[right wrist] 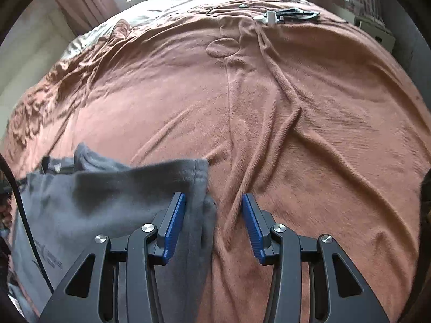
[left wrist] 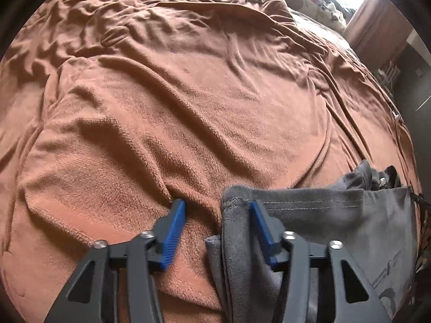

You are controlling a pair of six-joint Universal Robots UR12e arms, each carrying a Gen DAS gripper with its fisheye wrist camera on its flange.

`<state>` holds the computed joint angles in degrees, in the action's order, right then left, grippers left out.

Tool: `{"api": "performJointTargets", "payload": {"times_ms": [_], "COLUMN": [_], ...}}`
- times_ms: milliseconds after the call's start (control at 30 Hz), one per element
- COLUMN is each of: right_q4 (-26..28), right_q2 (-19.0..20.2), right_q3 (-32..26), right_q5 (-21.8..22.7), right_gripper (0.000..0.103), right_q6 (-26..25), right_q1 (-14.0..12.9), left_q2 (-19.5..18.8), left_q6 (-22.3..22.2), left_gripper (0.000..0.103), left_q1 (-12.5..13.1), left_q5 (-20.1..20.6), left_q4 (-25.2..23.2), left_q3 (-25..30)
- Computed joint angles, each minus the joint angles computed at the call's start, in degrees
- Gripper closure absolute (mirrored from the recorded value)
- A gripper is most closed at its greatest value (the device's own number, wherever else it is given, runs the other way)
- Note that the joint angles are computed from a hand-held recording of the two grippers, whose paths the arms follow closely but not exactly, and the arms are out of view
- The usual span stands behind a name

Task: Fold small clothes
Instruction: 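Pinch the new folded edge of the shirt with both tools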

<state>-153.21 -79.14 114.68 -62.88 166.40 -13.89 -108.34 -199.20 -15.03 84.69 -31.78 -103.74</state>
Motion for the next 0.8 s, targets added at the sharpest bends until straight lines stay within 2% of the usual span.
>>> {"api": "performJointTargets", "payload": {"times_ms": [100,167,233,300,333,400,633,800], "right_q4": [-1.14,-1.31,-0.83,-0.63,-1.64,-2.44,-5.74,-6.11], "right_q2": [0.74,0.89,0.92,0.83,0.69,0.17,-3.00,-5.41], "right_q3": [-0.36,-0.40,-0.50,-0.58,-0.49,-0.35,1.17,2.59], "right_q5": [1.44,1.54,0.97,-0.37,-2.97,-4.88,-8.03,-8.85], "right_gripper": [0.061,0.062,0.073,0.091,0.093,0.096,0.098,0.098], "right_q6": [1.10,0.33,-1.06,-1.99,-2.38,-3.28,-5.67,-6.10], "right_q1": [0.03,0.36,0.86,1.44,2.08,2.66,3.34,3.25], "left_q2": [0.04,-0.05,-0.09,0.03,0.20,0.72,3.30,4.54], "left_q6": [1.74,2.51,3.17,3.36,3.17,3.16,4.09,3.35], "left_gripper": [0.077,0.079,0.087,0.096,0.097,0.097,0.098,0.098], "left_q1": [-0.36,-0.84,-1.12,-1.50,-1.52,-1.67,-2.31,-3.15], "left_q5": [-1.05,-0.04,0.56,2.55,2.94,3.89,6.93,8.73], "left_q4": [-1.74,-2.77,-3.35,-2.50,-2.02,-1.02,0.09,1.09], "left_q3": [0.63,1.12,1.50,1.48,1.34,1.14,0.73,0.17]}}
